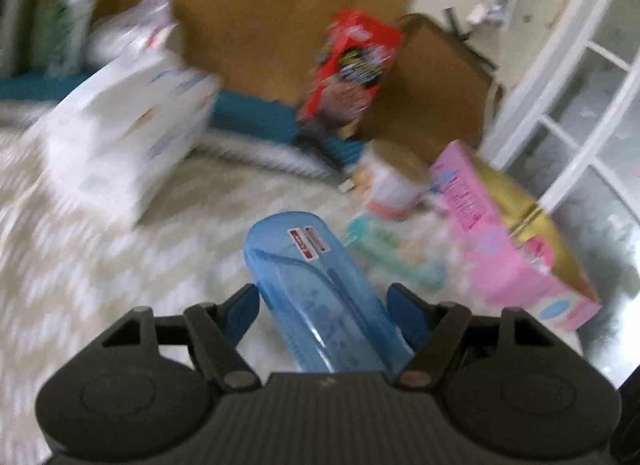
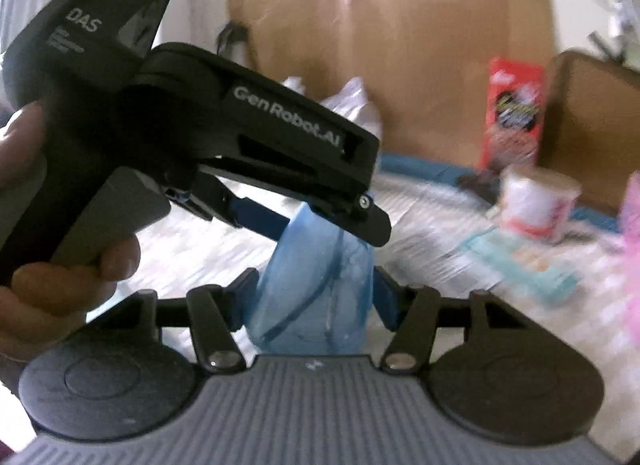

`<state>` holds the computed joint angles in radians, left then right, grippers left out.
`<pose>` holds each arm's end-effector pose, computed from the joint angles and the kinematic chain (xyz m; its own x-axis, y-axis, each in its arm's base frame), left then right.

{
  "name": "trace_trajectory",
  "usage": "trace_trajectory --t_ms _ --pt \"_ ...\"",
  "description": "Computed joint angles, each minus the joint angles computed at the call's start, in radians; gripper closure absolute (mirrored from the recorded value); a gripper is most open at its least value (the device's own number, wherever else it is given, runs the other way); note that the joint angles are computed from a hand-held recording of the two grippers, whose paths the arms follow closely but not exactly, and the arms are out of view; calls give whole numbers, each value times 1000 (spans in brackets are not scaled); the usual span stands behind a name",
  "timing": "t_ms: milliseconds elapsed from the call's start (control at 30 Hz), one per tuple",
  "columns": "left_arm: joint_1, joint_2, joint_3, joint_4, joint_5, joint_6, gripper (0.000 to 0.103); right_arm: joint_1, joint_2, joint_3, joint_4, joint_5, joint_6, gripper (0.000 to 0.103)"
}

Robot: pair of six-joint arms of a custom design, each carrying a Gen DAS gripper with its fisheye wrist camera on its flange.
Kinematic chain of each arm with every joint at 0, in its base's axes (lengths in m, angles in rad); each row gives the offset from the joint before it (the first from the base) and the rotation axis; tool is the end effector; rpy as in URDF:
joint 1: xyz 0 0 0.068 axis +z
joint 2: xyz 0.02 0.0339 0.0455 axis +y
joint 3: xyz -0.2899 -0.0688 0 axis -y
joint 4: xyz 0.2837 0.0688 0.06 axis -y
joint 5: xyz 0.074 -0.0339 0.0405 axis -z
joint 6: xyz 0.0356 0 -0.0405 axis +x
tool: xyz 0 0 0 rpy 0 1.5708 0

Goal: Organize soft objects
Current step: 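Carry the blue case into the pink tin and open the left tool, then grasp the black cylinder on the teal mat with the right tool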

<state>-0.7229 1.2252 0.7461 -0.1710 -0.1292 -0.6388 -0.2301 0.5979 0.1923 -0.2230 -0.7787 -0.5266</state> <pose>0.2192 -0.1872 0.2426 -0.7097 -0.1624 -0.6856 0.1943 0.8902 -0.4120 0.1470 -0.0087 0.1615 -0.2986 -0.2975 -0.9068 -0.6256 0.7786 -0.0495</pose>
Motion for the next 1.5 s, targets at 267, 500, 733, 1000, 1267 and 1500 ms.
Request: trace_trajectory --t_ms 267,500,733,1000,1267,1500 --pt "-90 355 443 6 31 154 35 -291 197 97 303 -102 56 40" --pt "-161 742 954 -124 109 209 35 -507 529 265 525 -115 121 41" --pt "-169 1010 1303 -289 134 183 36 -529 717 407 455 -14 88 32" --pt "-76 680 877 -81 87 193 35 -535 697 524 232 -196 123 59" --pt "160 524 588 -100 103 -49 39 -94 1133 1215 -432 121 126 72" --pt "269 664 622 -58 299 -141 40 45 1388 1498 -699 232 218 68"
